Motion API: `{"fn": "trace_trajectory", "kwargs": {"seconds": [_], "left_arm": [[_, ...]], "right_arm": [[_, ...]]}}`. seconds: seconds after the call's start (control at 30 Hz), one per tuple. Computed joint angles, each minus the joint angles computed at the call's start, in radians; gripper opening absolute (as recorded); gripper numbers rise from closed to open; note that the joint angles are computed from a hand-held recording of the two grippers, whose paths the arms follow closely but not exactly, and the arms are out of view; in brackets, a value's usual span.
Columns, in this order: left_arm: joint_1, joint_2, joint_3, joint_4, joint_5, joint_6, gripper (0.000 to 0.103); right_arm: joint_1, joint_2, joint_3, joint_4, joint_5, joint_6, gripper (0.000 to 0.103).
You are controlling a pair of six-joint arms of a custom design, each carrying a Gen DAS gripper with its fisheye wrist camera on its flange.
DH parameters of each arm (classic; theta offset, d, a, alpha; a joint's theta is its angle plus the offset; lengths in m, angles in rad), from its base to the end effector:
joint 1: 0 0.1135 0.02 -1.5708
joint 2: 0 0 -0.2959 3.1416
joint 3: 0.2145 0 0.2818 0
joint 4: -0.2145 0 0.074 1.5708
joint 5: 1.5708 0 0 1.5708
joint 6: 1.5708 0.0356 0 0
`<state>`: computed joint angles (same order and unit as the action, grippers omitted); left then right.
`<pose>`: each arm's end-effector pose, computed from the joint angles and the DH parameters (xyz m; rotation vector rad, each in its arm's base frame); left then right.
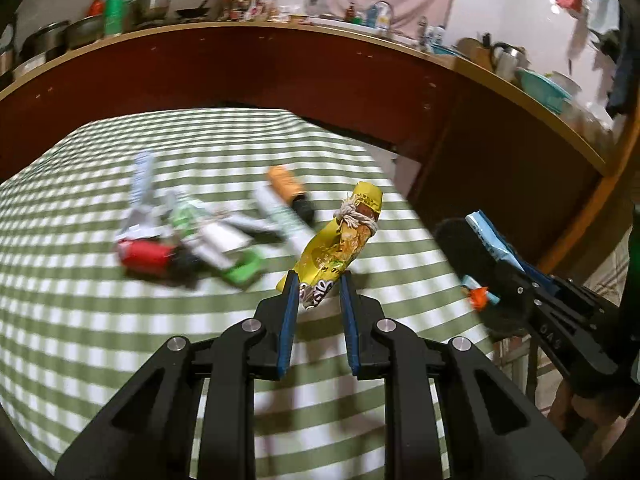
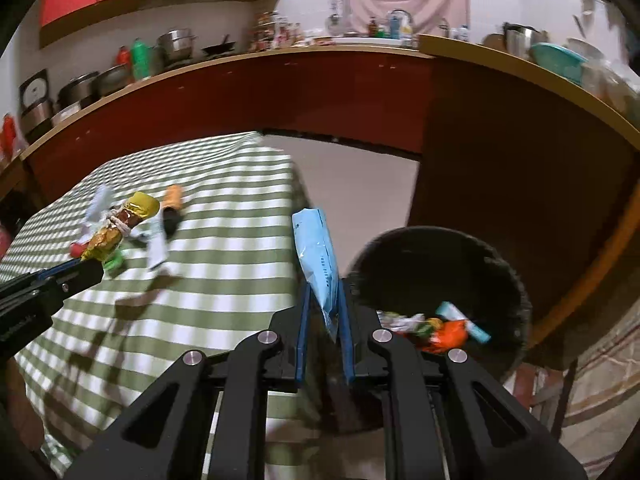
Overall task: Collect trash
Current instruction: 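Carry the wrapper and toothbrush package over the black bin while both tools open to drop them, then move both open tools back over the table trash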
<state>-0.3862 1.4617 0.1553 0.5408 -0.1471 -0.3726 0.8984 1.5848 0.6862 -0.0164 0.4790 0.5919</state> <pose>0.1839 -0.0691 0.0819 -0.0574 2.3347 -0.2084 0.2040 0.2299 0.1476 -0.1655 2.3483 0.1201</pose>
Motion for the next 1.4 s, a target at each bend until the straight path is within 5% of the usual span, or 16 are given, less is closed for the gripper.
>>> {"fn": "trace_trajectory", "kwargs": {"seconds": [0.43, 0.93, 1.4], "left_arm": [[-0.275, 0.347, 0.336, -0.041, -0.119, -0.082, 0.020], [-0.384, 0.557, 0.617, -0.166, -0.158, -0.102, 0.021], [-0.373, 0.581, 0.654, -0.205, -0.136, -0.140, 0.049]], "right_arm": [[-0.193, -0.074, -0.150, 0.101, -0.034, -0.056, 0.014], [-0.379, -0.029, -0.219, 0.254, -0.139, -0.147, 0.014], [-0.416, -0.024, -0.225, 0.257, -0.149, -0.123, 0.040]]}}
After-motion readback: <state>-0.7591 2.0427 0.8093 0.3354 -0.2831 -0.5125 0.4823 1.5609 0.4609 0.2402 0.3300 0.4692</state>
